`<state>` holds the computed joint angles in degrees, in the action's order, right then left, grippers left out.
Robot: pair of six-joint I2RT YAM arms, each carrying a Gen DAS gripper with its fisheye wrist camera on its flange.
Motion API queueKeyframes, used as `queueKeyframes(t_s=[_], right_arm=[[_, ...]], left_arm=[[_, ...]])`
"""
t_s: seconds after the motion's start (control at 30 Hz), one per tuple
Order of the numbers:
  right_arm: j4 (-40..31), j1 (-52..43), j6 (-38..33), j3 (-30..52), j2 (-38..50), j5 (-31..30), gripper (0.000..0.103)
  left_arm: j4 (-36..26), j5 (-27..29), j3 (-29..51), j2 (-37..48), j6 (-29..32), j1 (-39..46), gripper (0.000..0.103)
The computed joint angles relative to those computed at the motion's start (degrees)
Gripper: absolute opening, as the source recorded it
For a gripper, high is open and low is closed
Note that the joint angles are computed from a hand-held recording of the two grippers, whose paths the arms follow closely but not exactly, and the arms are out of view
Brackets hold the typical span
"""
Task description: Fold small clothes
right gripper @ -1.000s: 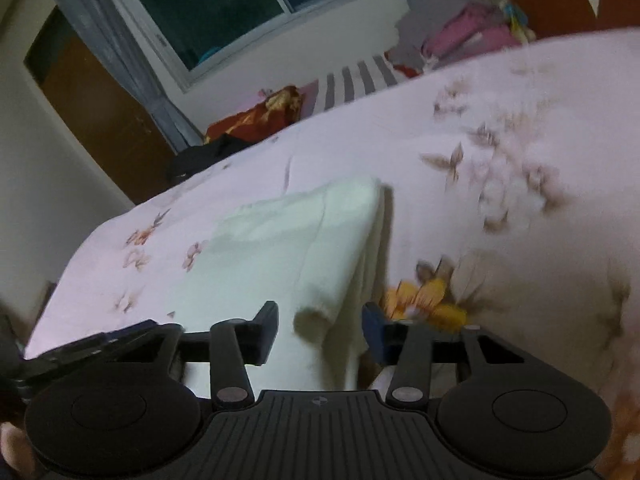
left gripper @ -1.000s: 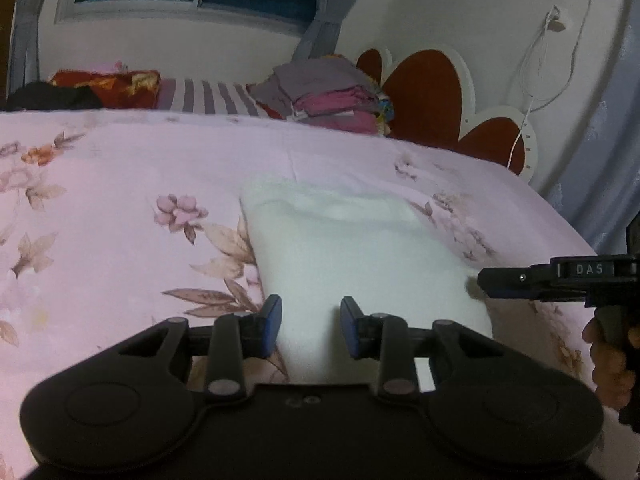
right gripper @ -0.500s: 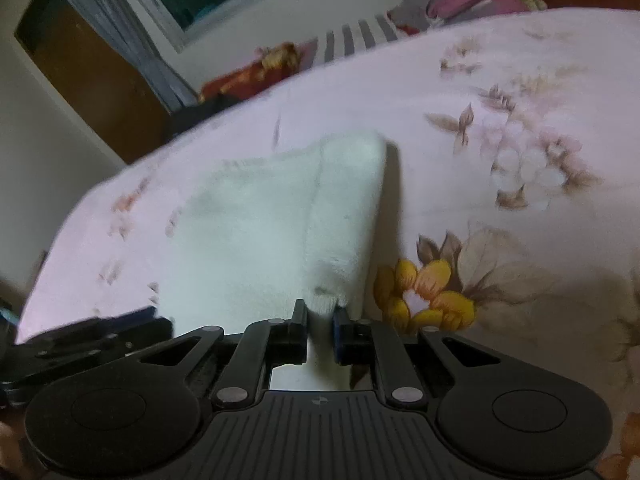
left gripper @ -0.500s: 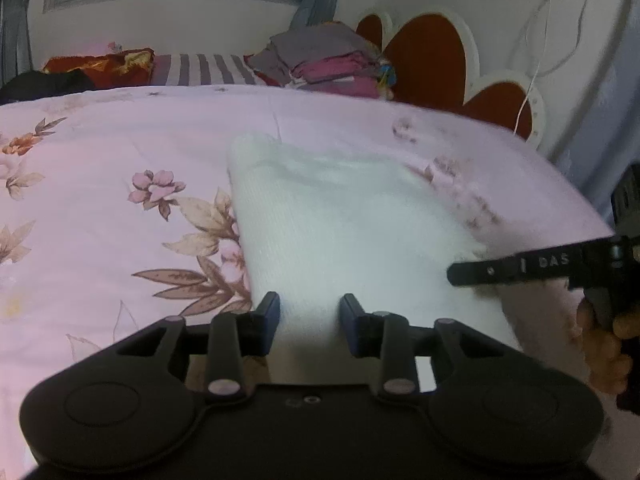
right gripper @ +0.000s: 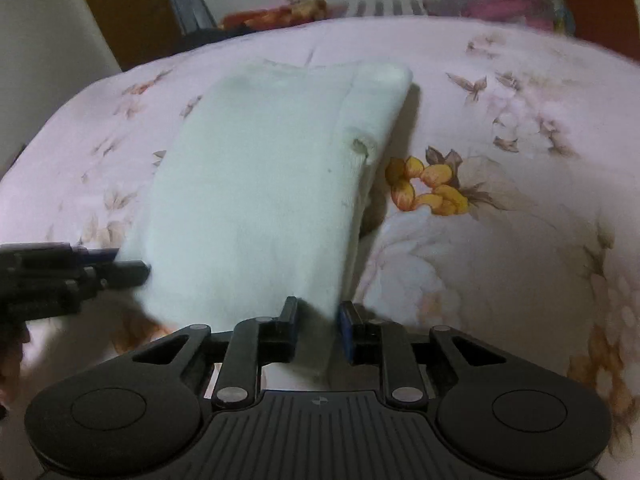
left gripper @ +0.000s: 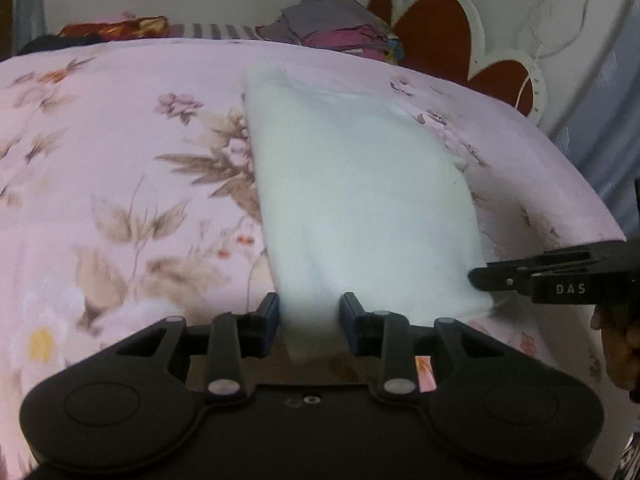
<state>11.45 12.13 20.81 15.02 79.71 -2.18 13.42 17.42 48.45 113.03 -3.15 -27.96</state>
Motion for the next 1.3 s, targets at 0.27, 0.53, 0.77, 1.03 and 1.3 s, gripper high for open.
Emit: queueKeyframes(t_s=[0.27, 0.53, 0.77, 1.03, 1.3], right_arm=[[-6.7, 11.3, 5.1, -0.8, -8.0, 7.5, 0.021], [-2.5, 3.5, 1.8, 4.6, -11.4, 9.1, 0.021], [2.9, -4.0, -2.2, 19.7, 19.2, 4.7, 0.021], [5.4, -8.5, -1.3, 22.3, 15.3, 3.4, 0.021], [1.9, -9.7, -4.1, 34.9, 32.4, 3.3, 0.021]], left_arm=[[-1.7, -1.9, -1.7, -2.2, 0.7, 0.3, 0.037], [2.9, 1.9, 6.8, -1.5, 0.0, 2.6, 0.042], [-11.7, 2.9, 31.6, 16.9, -0.9, -1.2, 0.038], [-12.5, 0.5, 39.4, 18.5, 1.6, -1.3, 0.039], [-25.5, -1.3, 55.3, 28.0, 6.5, -2.1, 0.038]])
